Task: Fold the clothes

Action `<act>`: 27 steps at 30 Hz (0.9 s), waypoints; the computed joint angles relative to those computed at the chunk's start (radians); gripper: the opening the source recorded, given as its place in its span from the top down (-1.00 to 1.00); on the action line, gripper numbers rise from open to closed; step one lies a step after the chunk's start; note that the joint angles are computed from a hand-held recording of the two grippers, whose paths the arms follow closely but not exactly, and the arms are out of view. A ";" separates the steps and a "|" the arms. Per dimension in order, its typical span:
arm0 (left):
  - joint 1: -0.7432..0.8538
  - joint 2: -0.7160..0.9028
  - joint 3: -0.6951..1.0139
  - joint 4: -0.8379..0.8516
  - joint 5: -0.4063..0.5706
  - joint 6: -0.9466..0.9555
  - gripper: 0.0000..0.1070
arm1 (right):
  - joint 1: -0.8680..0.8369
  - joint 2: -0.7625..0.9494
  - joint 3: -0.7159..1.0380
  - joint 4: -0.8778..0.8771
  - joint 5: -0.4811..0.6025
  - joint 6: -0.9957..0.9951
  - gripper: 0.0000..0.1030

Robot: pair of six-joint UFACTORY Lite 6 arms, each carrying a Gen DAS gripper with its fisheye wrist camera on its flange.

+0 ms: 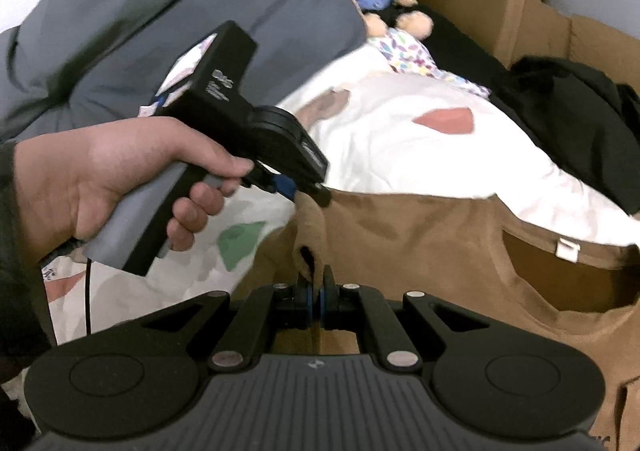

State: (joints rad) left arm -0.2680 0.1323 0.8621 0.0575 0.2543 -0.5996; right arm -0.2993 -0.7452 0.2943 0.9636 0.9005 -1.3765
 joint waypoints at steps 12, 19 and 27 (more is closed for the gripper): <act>-0.029 0.065 0.039 0.234 -0.003 -0.233 0.63 | -0.126 0.435 0.042 0.151 -0.146 -0.266 0.94; -0.049 -0.072 0.029 0.461 0.096 -0.441 0.42 | -0.263 0.521 0.072 0.109 -0.129 -0.291 0.37; -0.080 -0.235 -0.087 0.223 0.120 -0.145 0.42 | -0.450 0.554 0.099 0.096 -0.056 -0.358 0.32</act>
